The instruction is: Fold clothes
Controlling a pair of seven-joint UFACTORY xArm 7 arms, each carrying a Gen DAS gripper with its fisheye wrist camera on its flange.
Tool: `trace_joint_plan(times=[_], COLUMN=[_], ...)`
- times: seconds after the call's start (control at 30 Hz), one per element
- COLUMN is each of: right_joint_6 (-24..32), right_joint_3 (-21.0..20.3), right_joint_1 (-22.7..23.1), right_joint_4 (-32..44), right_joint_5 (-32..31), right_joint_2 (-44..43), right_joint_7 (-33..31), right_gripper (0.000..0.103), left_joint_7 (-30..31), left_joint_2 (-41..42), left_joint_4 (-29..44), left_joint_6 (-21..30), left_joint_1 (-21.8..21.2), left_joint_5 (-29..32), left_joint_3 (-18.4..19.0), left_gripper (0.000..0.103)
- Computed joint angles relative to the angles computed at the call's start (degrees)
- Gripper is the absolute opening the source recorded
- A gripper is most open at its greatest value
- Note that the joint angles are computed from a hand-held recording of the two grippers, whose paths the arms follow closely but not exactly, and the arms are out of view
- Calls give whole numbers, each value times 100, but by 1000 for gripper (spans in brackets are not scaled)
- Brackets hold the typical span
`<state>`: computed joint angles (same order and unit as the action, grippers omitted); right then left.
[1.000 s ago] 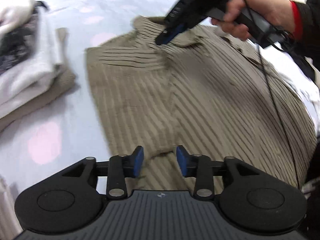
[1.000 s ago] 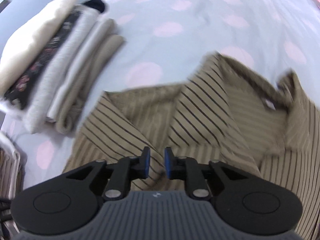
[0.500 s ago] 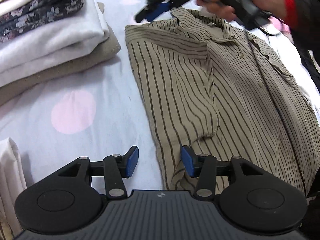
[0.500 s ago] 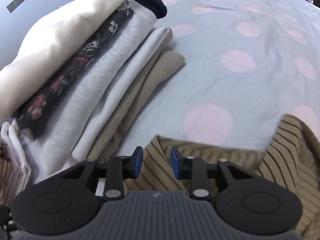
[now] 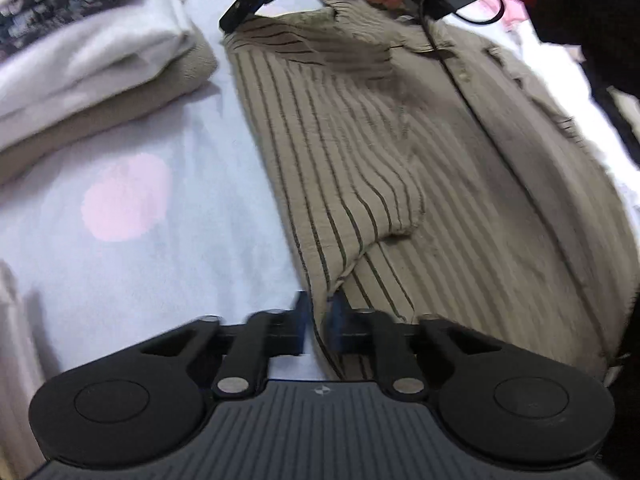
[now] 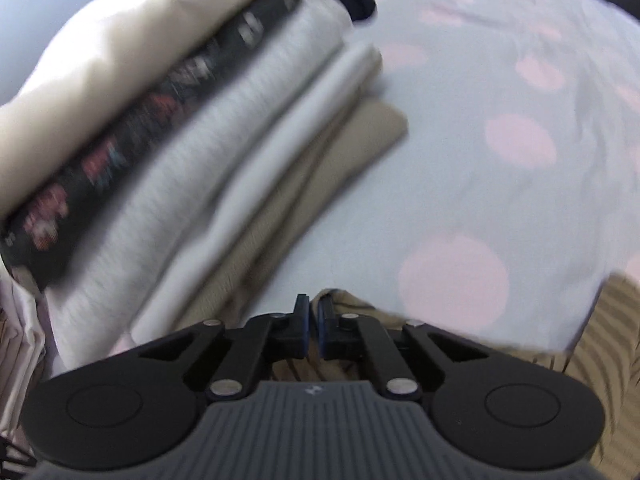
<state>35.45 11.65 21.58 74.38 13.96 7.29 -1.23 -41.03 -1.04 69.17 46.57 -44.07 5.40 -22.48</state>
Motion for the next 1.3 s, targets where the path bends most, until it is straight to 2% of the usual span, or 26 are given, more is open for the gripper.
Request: trace_joint_plan(times=[0.1, 0.2, 0.4, 0.47, 0.57, 0.67, 0.8, 0.97, 1.03, 1.17, 1.23, 1.3], right_joint_6=[-227, -390, -431, -512, -668, -650, -571, -399, -329, -33, 96, 251], right_joint_3=[-12, -20, -26, 4, -73, -50, -47, -56, -117, -227, -239, -206], right_joint_1=[130, 221, 211, 146, 173, 83, 7, 51, 83, 205, 287, 370], right_joint_4=[132, 200, 264, 221, 131, -13, -404, -1131, -1572, -2270, -2739, -3195], right_joint_5=[-432, -732, -824, -638, -839, -705, -476, -207, -45, 199, 295, 361], right_joint_2=[126, 279, 545, 528, 384, 124, -388, -1207, -1742, -2789, -3470, -4129], right_joint_7=[228, 407, 521, 515, 682, 633, 566, 577, 485, 509, 627, 858], right_gripper=[3, 1, 2, 4, 12, 16, 31, 31, 35, 37, 37, 37], left_joint_7=[-211, -326, -283, -332, -381, -491, -709, -971, -1125, -1358, -1506, -1529], left_joint_2=[-21, -75, -12, -43, -64, -116, -173, -238, -258, -354, -439, -452], left_joint_4=[75, 19, -28, -65, -60, -26, 81, 259, 339, 407, 367, 364], left_joint_6=[242, 272, 237, 203, 240, 370, 558, 958, 1199, 1557, 1590, 1653], left_joint_1=[18, 32, 32, 36, 35, 40, 32, -44, -83, -198, -264, -352], left_joint_5=[86, 11, 17, 16, 78, 158, 295, 591, 693, 674, 659, 573], left_joint_3=[7, 13, 23, 20, 6, -7, -53, -167, -218, -320, -391, -473], left_gripper=[0, 0, 0, 1, 2, 7, 15, 27, 32, 33, 44, 45])
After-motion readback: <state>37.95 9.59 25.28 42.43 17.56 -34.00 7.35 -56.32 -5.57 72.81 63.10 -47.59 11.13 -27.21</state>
